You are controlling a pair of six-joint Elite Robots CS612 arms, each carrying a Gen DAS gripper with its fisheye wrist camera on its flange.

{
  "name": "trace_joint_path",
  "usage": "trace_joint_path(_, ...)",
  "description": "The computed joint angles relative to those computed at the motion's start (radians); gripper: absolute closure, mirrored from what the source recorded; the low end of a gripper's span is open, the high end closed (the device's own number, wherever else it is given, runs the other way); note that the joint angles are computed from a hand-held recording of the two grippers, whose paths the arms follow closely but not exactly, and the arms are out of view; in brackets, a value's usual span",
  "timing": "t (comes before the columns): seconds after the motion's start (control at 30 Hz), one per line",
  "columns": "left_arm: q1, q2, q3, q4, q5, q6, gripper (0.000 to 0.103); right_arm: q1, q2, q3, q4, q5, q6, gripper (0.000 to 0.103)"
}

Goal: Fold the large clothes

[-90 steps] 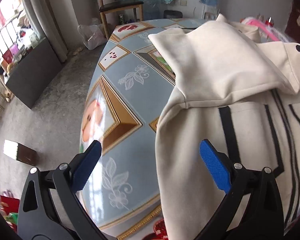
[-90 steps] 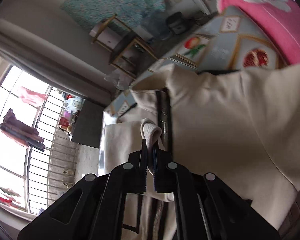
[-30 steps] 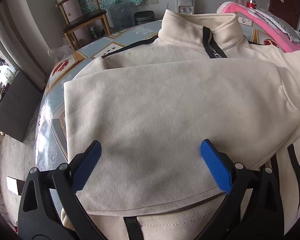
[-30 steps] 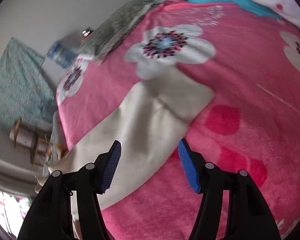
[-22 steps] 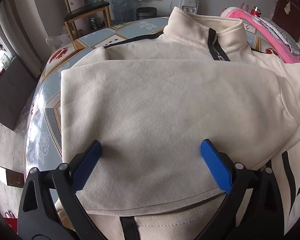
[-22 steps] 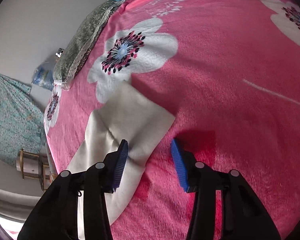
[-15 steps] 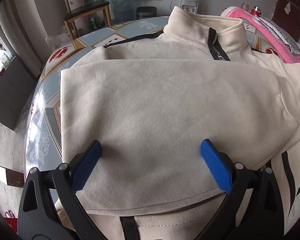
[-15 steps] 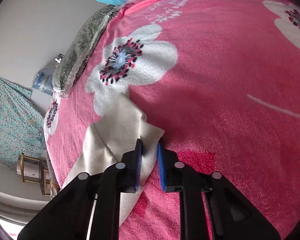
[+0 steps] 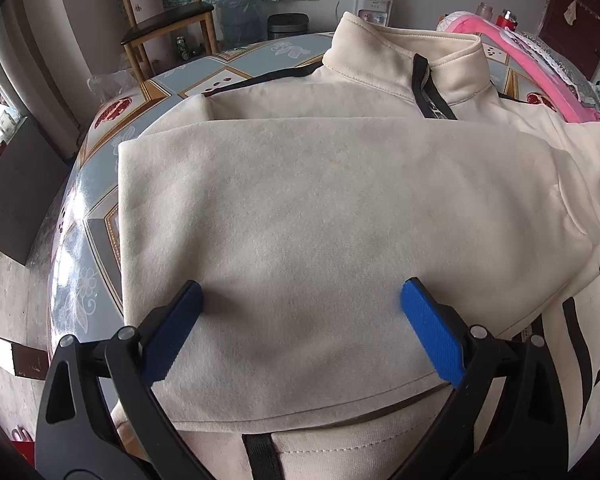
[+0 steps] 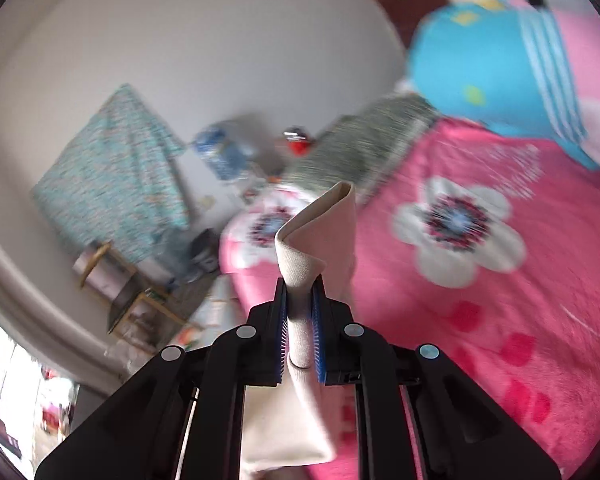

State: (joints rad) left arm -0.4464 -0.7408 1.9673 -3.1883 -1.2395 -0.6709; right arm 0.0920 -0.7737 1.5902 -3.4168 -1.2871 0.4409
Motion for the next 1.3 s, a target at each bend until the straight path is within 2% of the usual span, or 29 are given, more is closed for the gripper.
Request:
trace_joint_path(0.1,0.0,0.001,0.005,-0.016,-0.003,0.011,0.006,0.057,-0.011,-0.024,-0.02,0.076,-0.06,0.091)
trace_joint_path(0.2,0.005,-0.003,0.01,-0.025,-0.021,0.013,0.006,0.115,0.001,-0.069,-0.021,0.157,-0.099,0.091)
trace_joint_path(0.33,0.009,-0.029,0.056,-0.078,-0.025,-0.016,0.006,0.197,0.051,-0.151,0.006,0.229,-0.151,0.091)
trace_joint_path(0.47,0.007,-0.07,0.127,-0.108,-0.014,-0.027,0.006,0.276,0.124,-0.243,0.115,0.282,-0.223,0.091)
trace_joint_path(0.53,0.004,-0.091,0.169,-0.122,-0.004,-0.029,0.006,0.32,0.168,-0.294,0.211,0.283,-0.278,0.091)
trace_joint_path(0.6,0.002,-0.107,0.208,-0.144,-0.003,-0.027,0.006,0.368,0.212,-0.342,0.338,0.251,-0.373,0.09)
trace_joint_path(0.7,0.002,-0.117,0.257,-0.196,-0.018,-0.018,0.006,0.427,0.277,-0.442,0.652,0.203,-0.55,0.086)
trace_joint_path(0.77,0.001,-0.116,0.273,-0.22,-0.017,-0.011,0.007,0.445,0.316,-0.513,0.861,0.188,-0.619,0.085)
trace_joint_path(0.8,0.0,-0.115,0.277,-0.229,-0.013,-0.009,0.007,0.444,0.328,-0.54,0.94,0.199,-0.631,0.085)
trace_joint_path(0.87,0.0,-0.112,0.28,-0.252,-0.009,-0.004,0.007,0.431,0.324,-0.535,0.979,0.241,-0.622,0.081)
trace_joint_path(0.97,0.005,-0.104,0.272,-0.3,-0.01,0.004,0.007,0.39,0.279,-0.458,0.855,0.272,-0.591,0.058)
trace_joint_path(1.0,0.007,-0.101,0.265,-0.31,-0.007,0.008,0.008,0.374,0.261,-0.43,0.803,0.264,-0.575,0.054)
trace_joint_path(1.13,0.013,-0.094,0.217,-0.292,0.018,0.021,0.009,0.295,0.209,-0.359,0.666,0.204,-0.467,0.054)
trace_joint_path(1.23,0.016,-0.087,0.173,-0.241,0.036,0.029,0.024,0.229,0.197,-0.328,0.601,0.127,-0.331,0.054)
trace_joint_path(1.3,0.024,-0.08,0.145,-0.205,0.018,0.027,0.031,0.19,0.198,-0.31,0.577,0.067,-0.248,0.054)
